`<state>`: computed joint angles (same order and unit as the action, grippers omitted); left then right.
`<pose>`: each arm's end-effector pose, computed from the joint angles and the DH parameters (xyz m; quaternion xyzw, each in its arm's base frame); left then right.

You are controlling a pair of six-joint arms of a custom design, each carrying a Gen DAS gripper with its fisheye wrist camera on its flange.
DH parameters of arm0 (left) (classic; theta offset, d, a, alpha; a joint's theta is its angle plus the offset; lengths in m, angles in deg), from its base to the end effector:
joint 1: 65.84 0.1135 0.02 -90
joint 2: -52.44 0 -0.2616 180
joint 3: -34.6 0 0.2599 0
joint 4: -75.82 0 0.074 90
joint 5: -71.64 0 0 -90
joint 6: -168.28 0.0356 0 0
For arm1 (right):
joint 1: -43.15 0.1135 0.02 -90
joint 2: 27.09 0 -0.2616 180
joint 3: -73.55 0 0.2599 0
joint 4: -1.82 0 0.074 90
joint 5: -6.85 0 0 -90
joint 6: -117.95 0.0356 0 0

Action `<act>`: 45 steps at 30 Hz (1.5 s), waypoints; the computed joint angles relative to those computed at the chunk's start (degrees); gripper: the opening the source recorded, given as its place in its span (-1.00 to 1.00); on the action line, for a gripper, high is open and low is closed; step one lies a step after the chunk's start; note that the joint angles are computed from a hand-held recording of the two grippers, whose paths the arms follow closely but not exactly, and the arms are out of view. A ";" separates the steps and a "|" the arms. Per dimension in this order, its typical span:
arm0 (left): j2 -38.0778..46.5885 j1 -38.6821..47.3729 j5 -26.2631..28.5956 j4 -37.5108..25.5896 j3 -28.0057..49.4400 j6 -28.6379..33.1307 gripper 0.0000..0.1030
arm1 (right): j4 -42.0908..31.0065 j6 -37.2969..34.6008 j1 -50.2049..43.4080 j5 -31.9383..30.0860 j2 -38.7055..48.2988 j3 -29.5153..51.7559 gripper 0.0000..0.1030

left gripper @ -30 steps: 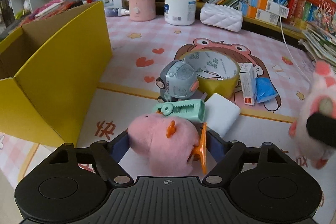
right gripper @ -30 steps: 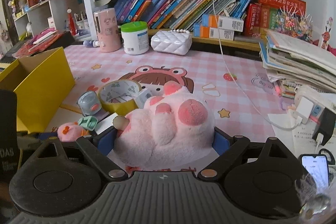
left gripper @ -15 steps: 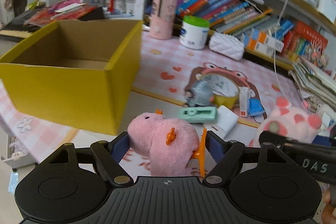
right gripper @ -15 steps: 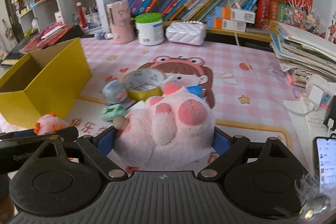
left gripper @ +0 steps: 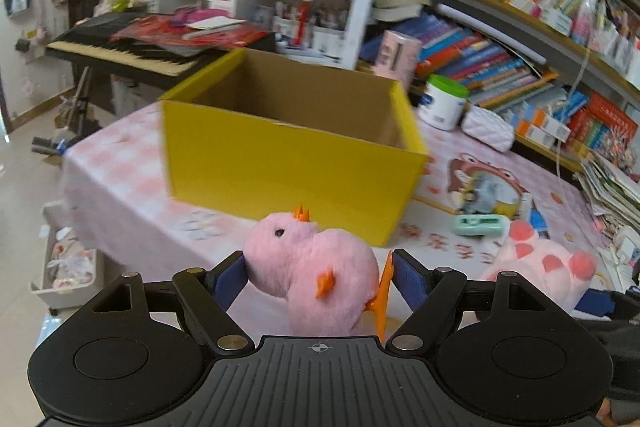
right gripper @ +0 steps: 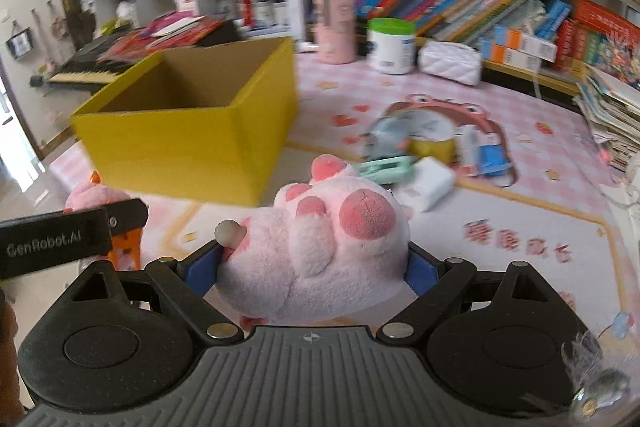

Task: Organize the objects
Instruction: 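Grasp the pink plush chick with the left tool while the right tool lifts the pig, then carry both plush toys over the yellow box and release them inside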

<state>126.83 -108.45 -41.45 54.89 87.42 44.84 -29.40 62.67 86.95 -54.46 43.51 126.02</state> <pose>0.2082 -0.1725 0.1978 -0.0087 0.9004 -0.0988 0.4237 0.1913 0.1598 0.1995 0.0139 0.9125 0.0331 0.4076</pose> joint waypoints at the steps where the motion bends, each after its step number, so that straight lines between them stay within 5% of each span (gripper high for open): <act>1: -2.30 1.03 0.57 -0.61 -1.55 0.38 0.52 | -0.79 2.12 2.76 1.55 1.62 1.24 0.77; 12: -24.70 14.93 9.47 -8.30 -13.15 10.15 0.50 | -5.54 19.18 18.82 8.91 15.92 12.31 0.77; 21: -34.34 25.63 17.98 -11.76 -15.74 17.25 0.50 | -8.88 23.53 23.41 10.29 22.67 20.28 0.77; 36: -35.86 32.44 24.51 -9.78 -16.29 21.66 0.50 | -10.90 22.35 23.73 13.03 26.01 25.92 0.77; 45: -27.38 31.44 24.65 -1.86 -12.56 21.90 0.50 | -4.84 14.78 20.19 17.87 25.11 25.44 0.77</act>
